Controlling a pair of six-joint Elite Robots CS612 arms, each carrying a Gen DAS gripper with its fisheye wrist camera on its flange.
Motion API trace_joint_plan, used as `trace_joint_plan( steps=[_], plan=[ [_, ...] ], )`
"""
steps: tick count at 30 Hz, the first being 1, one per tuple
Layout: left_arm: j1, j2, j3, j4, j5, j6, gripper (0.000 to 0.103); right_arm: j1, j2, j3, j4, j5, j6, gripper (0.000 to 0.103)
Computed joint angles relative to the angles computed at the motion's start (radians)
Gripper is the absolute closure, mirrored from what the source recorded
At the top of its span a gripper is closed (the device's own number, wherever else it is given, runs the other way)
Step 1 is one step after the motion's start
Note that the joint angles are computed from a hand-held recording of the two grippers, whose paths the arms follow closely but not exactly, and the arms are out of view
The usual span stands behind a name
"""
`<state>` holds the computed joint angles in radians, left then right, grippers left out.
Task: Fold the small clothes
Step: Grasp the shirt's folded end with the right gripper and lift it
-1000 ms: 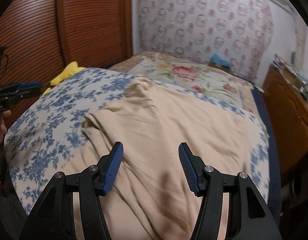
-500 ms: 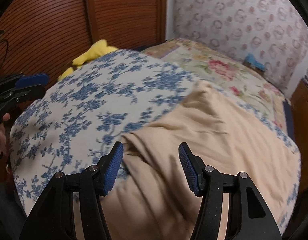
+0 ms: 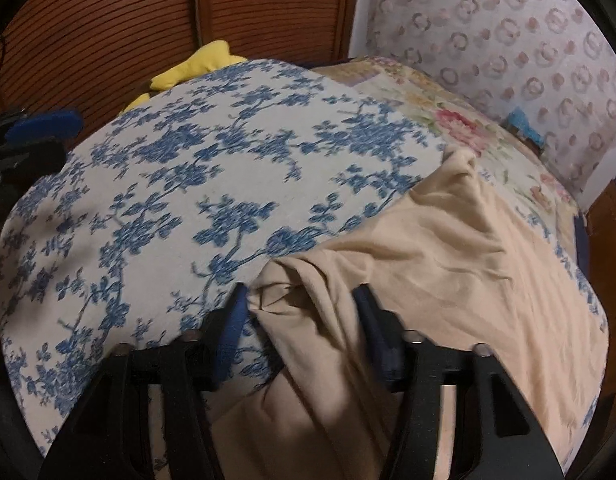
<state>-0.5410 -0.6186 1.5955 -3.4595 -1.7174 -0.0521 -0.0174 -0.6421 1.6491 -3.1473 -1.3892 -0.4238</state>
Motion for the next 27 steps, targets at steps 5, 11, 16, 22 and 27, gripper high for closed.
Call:
trace_joint_plan(
  steps=[5, 11, 16, 22, 27],
  plan=[
    [-0.008, -0.004, 0.006, 0.003, -0.014, 0.007, 0.074, -0.032, -0.018, 0.02, -0.067, 0.06, 0.048, 0.095],
    [-0.017, -0.007, 0.009, 0.008, -0.042, 0.017, 0.074, -0.095, -0.074, 0.063, -0.202, 0.04, 0.126, 0.095],
    [-0.026, -0.009, 0.012, 0.008, -0.07, 0.025, 0.074, -0.142, -0.092, 0.064, -0.251, -0.071, 0.179, 0.096],
    [-0.036, -0.013, 0.021, 0.013, -0.104, 0.038, 0.074, -0.181, -0.074, 0.029, -0.182, -0.197, 0.206, 0.096],
    [-0.047, -0.014, 0.025, 0.029, -0.123, 0.054, 0.074, -0.195, -0.032, -0.006, -0.12, -0.285, 0.233, 0.096]
  ],
)
